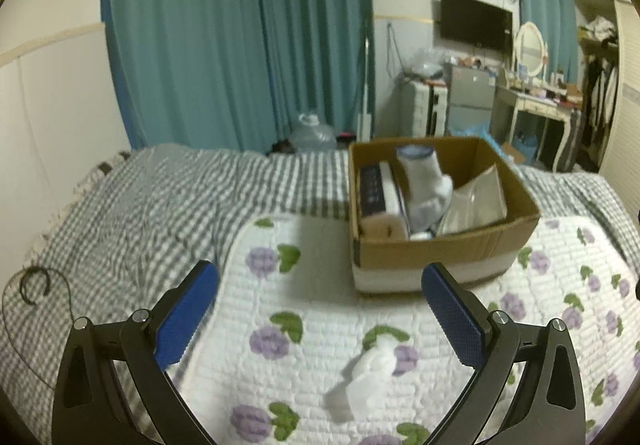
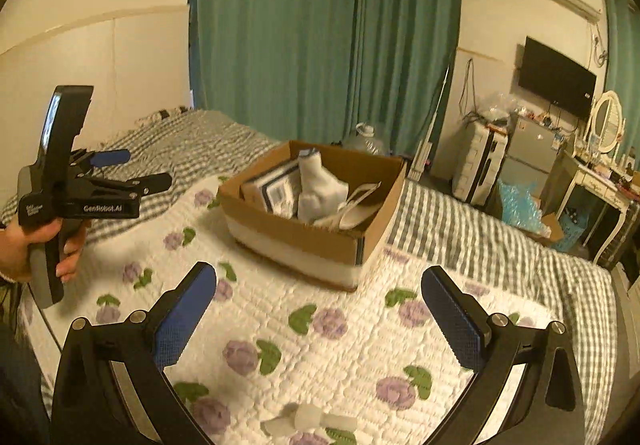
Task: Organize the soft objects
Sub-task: 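Withdraw both tools from the box toward the white tissue on the quilt, then grasp the white tissue bundle with the left gripper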
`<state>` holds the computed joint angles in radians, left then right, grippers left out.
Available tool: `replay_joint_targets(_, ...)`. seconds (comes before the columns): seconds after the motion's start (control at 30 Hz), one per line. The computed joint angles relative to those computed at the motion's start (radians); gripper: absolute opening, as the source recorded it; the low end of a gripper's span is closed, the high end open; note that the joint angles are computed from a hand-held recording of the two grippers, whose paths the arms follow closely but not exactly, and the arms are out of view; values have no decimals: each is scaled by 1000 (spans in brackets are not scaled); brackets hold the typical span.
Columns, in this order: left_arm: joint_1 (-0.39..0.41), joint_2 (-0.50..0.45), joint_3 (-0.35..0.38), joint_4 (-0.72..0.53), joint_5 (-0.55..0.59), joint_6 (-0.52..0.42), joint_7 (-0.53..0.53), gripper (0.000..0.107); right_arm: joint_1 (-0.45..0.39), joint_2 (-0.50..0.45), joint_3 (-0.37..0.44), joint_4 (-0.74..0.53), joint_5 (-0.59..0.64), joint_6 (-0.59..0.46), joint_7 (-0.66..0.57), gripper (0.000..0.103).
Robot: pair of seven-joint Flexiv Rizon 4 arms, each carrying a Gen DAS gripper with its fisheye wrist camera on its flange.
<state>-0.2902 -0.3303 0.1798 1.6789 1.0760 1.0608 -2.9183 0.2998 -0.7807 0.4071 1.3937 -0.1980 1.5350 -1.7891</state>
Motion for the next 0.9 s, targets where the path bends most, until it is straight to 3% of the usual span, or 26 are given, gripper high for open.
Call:
replay_joint_targets(0.1,15,-22,-8,6,-34,16,30,103,-5,-7,2,17,-2,-9,-17,102)
replay_joint_targets(0.2,15,-47,-4,2,-58,34,59,103,-14,-19,14,23,-5,-31,-37,90)
replay_joint_targets(0.6,3,-170,31,-19,-198,94,205,102,-11,-59,-5,19,40,-145,-109,73)
replay_joint_targets(0.67,8,-189,31,-16,-248,105,252,92,-7,-65,-14,16,49,-163,-118,69)
replay_joint_targets(0.83,16,-232,34,-7,-369,121,359,88,2,-79,-35,16,66,-194,-142,67)
replay_joint_targets(0.9,21,-248,29,-2,-421,114,412,74,7,-82,-45,15,73,-216,-141,63)
